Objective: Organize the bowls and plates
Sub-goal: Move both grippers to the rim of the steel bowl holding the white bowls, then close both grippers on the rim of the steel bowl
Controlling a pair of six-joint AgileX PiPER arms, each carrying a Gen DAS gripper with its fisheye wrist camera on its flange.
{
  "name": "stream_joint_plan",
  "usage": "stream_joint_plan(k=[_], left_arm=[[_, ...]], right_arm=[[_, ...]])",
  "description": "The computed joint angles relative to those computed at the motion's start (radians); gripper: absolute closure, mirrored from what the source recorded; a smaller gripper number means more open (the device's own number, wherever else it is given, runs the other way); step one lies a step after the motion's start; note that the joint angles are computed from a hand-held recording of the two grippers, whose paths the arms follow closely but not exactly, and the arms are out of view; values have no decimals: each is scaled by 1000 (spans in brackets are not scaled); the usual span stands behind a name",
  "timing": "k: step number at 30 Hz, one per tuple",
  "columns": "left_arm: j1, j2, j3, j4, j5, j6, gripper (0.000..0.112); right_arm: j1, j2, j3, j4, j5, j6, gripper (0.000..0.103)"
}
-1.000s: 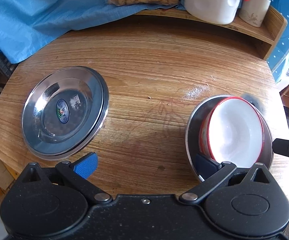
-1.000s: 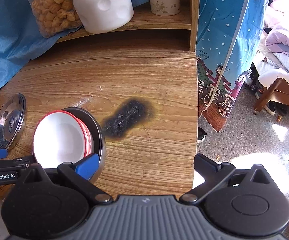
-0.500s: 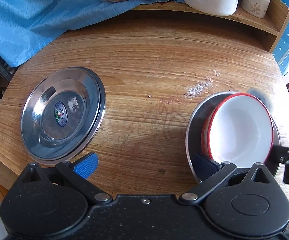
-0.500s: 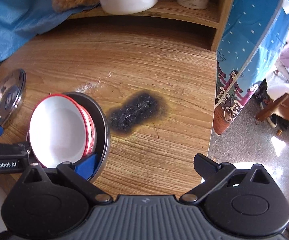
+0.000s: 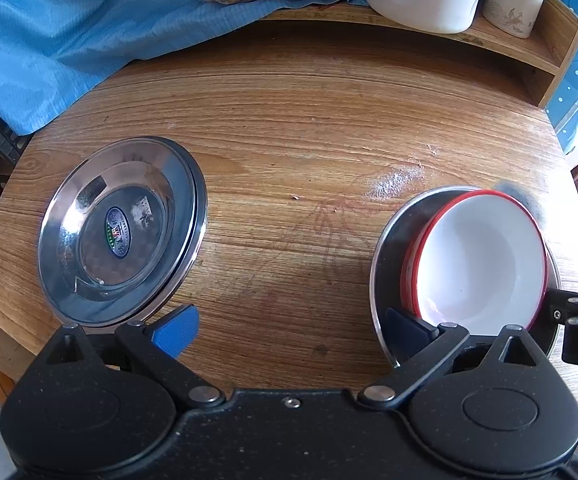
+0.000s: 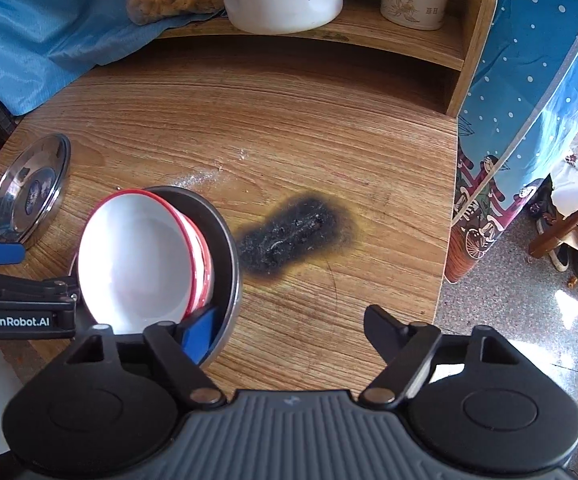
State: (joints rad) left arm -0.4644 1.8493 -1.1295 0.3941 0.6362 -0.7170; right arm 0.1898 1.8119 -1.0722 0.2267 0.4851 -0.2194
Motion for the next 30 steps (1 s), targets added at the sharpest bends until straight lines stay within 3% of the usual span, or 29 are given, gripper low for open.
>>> stream_joint_plan(k=[8, 10, 14, 19, 25, 30], left_arm=[[21, -11, 15, -68, -32, 53, 20], [25, -17, 22, -91, -44, 70, 23], [38, -29, 34, -167, -68, 130, 36], [80, -47, 66, -384, -134, 322, 58], [89, -60, 90, -498, -175, 388, 76], [81, -65, 97, -540, -200, 424, 99]], right_arm=[[-43, 9, -8, 210, 38, -183, 48], [-50, 10, -8, 261, 48, -230, 60], [-54, 9, -9, 302, 59, -270, 71], [-65, 19, -22, 367, 86, -333, 90], [-75, 28, -32, 390, 107, -364, 91], [-98, 37, -38, 433, 135, -402, 91]])
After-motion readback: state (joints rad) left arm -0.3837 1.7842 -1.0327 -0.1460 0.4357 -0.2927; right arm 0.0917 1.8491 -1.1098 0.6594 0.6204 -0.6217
